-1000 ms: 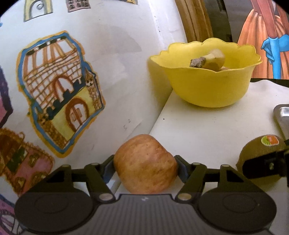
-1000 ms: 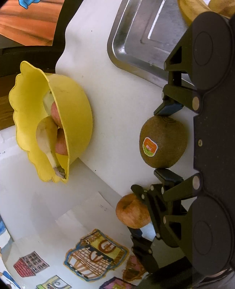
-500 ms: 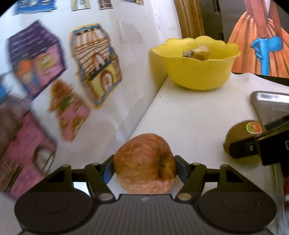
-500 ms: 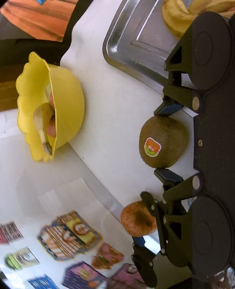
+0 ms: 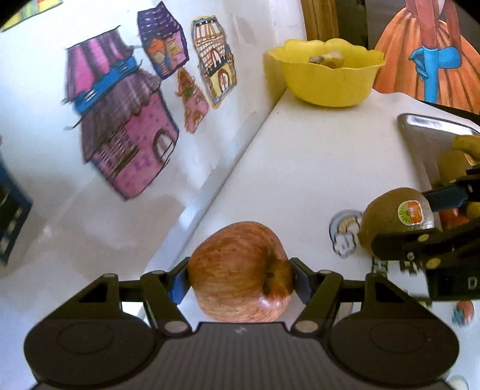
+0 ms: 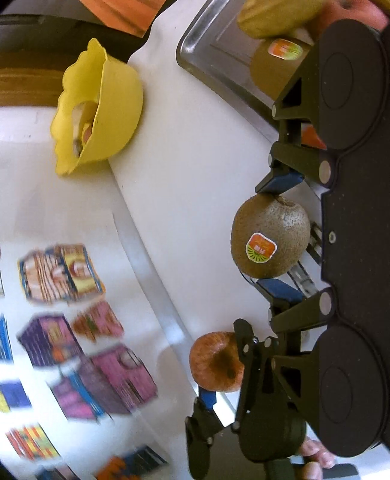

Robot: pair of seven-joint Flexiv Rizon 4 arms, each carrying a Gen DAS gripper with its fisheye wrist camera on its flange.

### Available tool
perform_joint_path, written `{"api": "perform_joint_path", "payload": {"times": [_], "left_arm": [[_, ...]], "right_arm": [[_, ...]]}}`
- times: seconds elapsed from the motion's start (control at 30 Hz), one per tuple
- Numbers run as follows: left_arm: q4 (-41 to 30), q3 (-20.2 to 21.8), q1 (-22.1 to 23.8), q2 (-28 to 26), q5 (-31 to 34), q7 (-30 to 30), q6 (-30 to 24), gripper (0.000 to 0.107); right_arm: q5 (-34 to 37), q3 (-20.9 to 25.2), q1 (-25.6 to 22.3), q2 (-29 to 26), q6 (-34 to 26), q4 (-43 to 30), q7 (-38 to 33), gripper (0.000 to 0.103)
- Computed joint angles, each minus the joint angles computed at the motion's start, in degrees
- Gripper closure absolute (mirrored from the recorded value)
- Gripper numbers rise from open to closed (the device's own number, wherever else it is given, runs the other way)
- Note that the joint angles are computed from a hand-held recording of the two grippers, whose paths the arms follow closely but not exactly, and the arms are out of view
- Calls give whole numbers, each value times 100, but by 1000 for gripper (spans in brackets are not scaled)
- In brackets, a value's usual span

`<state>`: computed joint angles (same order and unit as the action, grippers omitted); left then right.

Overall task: Organize fruits
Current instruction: 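Carry the apple and kiwi over the steel tray with both grippers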

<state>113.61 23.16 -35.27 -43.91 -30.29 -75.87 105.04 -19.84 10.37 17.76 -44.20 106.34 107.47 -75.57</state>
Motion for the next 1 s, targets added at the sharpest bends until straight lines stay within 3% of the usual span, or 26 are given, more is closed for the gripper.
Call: {"api": "perform_joint_path", "payload": {"times": [0.23, 0.67, 1.0], "left_arm": [[358, -140, 55, 198, -36, 94, 227, 35], [142, 71, -257, -36, -498, 192, 153, 35], [183, -153, -40, -40, -469, 274, 359, 35]], "right_arm": [[590, -628, 751, 46, 638, 335, -124, 39], [812, -692, 840, -219, 829, 121, -187, 35], [1380, -998, 1244, -415, 1149, 19, -143, 33]]}}
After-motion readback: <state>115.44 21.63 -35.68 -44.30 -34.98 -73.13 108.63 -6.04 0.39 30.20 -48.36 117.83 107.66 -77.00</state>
